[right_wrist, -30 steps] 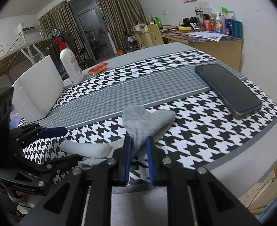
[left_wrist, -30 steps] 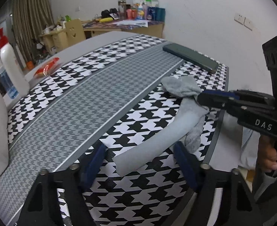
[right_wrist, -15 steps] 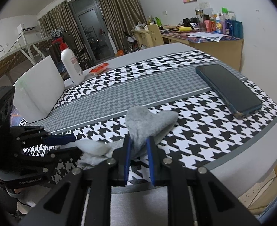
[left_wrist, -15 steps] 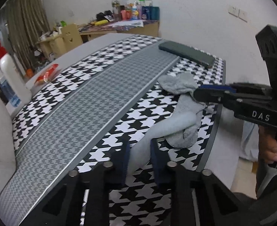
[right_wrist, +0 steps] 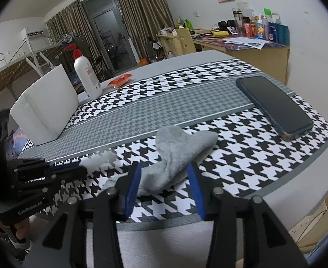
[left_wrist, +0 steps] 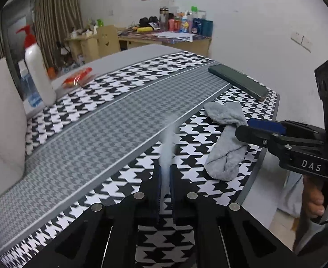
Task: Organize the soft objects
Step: 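Lift the white strip with the left tool while the right tool lifts the grey sock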
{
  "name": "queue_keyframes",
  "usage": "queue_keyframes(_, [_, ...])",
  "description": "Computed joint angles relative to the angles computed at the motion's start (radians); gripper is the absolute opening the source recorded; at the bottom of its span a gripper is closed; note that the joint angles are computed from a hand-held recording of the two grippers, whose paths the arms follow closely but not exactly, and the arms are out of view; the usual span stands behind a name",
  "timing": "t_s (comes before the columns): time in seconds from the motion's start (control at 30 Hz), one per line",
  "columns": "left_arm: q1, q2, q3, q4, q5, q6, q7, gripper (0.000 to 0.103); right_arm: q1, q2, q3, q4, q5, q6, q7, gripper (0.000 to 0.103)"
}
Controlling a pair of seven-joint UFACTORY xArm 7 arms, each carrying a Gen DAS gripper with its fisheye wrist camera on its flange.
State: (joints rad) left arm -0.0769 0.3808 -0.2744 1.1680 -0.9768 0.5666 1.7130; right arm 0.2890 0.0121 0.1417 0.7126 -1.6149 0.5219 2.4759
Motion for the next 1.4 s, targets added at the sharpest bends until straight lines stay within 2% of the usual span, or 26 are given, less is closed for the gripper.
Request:
queue_keyframes(0.1, [-0.011, 0.010, 0.001, 0.009, 0.026, -0.014, -0.012, 0.011, 0.000, -0.002, 0.000, -0.003, -0.007, -0.002, 0.008, 0.048])
queue_keyframes(0.17, [-0.016, 0.018, 0.000, 0.016, 0.045, -0.017, -0.026, 0.023, -0.004, -0.006, -0.003, -0.009, -0.019, -0.010, 0.024, 0.048])
queue_keyframes(0.23, [-0.021, 0.025, -0.005, 0.014, 0.058, -0.043, -0.030, 0.051, -0.005, -0.005, -0.003, -0.009, -0.018, -0.012, 0.027, 0.048])
queue_keyframes(0.27, [-0.017, 0.027, -0.011, 0.014, 0.060, -0.046, -0.023, 0.052, -0.006, -0.003, -0.004, -0.008, -0.018, -0.016, 0.025, 0.048])
queue_keyframes(0.33, [-0.013, 0.035, -0.015, 0.019, 0.073, -0.036, -0.030, 0.051, -0.006, 0.002, -0.004, -0.004, -0.019, -0.020, 0.023, 0.048])
queue_keyframes(0.37, [-0.022, 0.043, -0.003, 0.031, 0.097, -0.016, -0.069, 0.046, -0.006, 0.003, -0.003, -0.003, -0.020, -0.020, 0.023, 0.048])
queue_keyframes(0.4, [-0.014, 0.047, -0.015, 0.032, 0.089, -0.025, -0.065, 0.031, -0.006, 0.005, -0.003, -0.002, -0.018, -0.021, 0.022, 0.048])
queue_keyframes(0.43, [-0.011, 0.046, -0.020, 0.029, 0.089, -0.034, -0.059, 0.022, -0.007, 0.007, -0.004, -0.001, -0.019, -0.024, 0.024, 0.048])
queue_keyframes(0.47, [-0.004, 0.045, -0.024, 0.031, 0.095, -0.010, -0.059, 0.019, -0.008, 0.009, -0.006, 0.000, -0.020, -0.028, 0.026, 0.048])
queue_keyframes(0.53, [-0.003, 0.038, -0.033, 0.015, 0.081, -0.041, -0.039, 0.016, -0.009, 0.013, -0.007, 0.002, -0.021, -0.033, 0.029, 0.048])
queue_keyframes(0.6, [0.003, 0.038, -0.034, 0.020, 0.070, -0.029, -0.051, 0.011, -0.010, 0.020, -0.009, 0.008, -0.014, -0.038, 0.020, 0.048])
queue_keyframes(0.67, [0.008, 0.042, -0.027, 0.037, 0.073, 0.006, -0.078, 0.011, -0.008, 0.030, -0.008, 0.018, 0.005, -0.031, -0.005, 0.048])
queue_keyframes(0.73, [0.015, 0.034, -0.031, 0.029, 0.048, -0.008, -0.057, 0.011, -0.003, 0.040, -0.007, 0.029, 0.029, -0.018, -0.033, 0.048])
queue_keyframes(0.9, [0.036, 0.006, -0.021, 0.019, -0.006, 0.047, -0.018, 0.011, 0.020, 0.076, -0.005, 0.074, 0.144, 0.031, -0.186, 0.048])
queue_keyframes(1.0, [0.035, -0.011, -0.007, 0.009, -0.036, 0.060, 0.007, 0.011, 0.036, 0.096, -0.009, 0.099, 0.201, 0.052, -0.261, 0.033])
queue_keyframes(1.07, [0.034, -0.020, 0.004, 0.004, -0.053, 0.070, 0.019, 0.011, 0.041, 0.104, -0.016, 0.108, 0.199, 0.033, -0.272, 0.018])
queue_keyframes(1.13, [0.035, -0.026, 0.016, 0.002, -0.066, 0.083, 0.027, 0.011, 0.048, 0.110, -0.020, 0.115, 0.202, 0.032, -0.279, 0.012])
queue_keyframes(1.4, [0.049, -0.042, 0.053, 0.004, -0.112, 0.131, 0.049, 0.011, 0.083, 0.083, -0.006, 0.127, 0.183, 0.083, -0.264, 0.010])
